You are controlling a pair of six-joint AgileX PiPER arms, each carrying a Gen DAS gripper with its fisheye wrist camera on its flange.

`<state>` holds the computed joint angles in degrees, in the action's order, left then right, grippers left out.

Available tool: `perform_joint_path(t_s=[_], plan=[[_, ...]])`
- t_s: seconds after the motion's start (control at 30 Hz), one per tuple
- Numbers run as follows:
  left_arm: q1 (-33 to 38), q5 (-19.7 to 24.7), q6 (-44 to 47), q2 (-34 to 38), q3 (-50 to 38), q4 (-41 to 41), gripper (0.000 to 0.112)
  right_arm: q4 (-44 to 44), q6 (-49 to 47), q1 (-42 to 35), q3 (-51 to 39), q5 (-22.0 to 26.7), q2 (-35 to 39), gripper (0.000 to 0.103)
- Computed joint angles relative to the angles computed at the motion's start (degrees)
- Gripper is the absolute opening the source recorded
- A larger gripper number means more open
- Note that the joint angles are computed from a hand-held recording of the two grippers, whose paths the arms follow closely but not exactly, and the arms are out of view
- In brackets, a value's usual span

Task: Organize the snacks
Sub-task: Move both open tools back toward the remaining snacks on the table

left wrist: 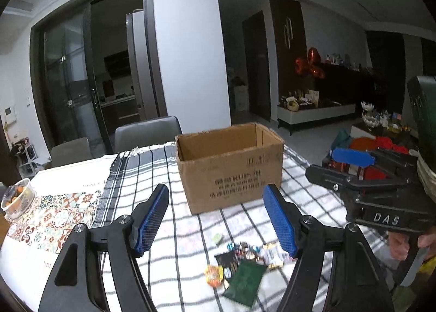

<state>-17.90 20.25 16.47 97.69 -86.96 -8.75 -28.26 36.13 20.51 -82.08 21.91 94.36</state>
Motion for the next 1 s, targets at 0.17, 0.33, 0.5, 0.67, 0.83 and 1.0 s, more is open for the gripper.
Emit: perform_joint_path(t_s=[0.17, 0.33, 0.5, 0.67, 0.83, 1.0], plan=[[-1.01, -3.65, 0.21, -3.77, 8.65, 1.12, 0.071, -10.34, 10.29, 2.21, 6.25, -0.87, -2.61, 0.065], [-1.35, -5.52, 1.37, -5.68, 14.02, -0.48, 0.071, -14.75, 15.63, 3.46, 11.17, -1.5, -4.44, 0.065], [-1.64, -6.87, 1.53, -6.42, 17.58, -0.55, 0.071, -15.26, 17.9, 4.14, 14.62, -1.88, -5.01, 0.065], [-1.62, -8.11, 6.78, -6.06, 20.08, -4.16, 0.071, -12.4, 15.42, 4.61, 16.84, -2.14, -4.19, 0.065], [-1.69, -9.26, 8.66, -4.69, 21.37, -4.66, 0.071, -10.29, 13.51, 5.09, 17.84, -1.97, -3.15, 0.065], [-1.72, -9.23, 10.19, -2.69, 21.49, -5.7, 0.071, -12.65, 15.12, 5.67, 18.45, -1.22, -1.65, 0.065]])
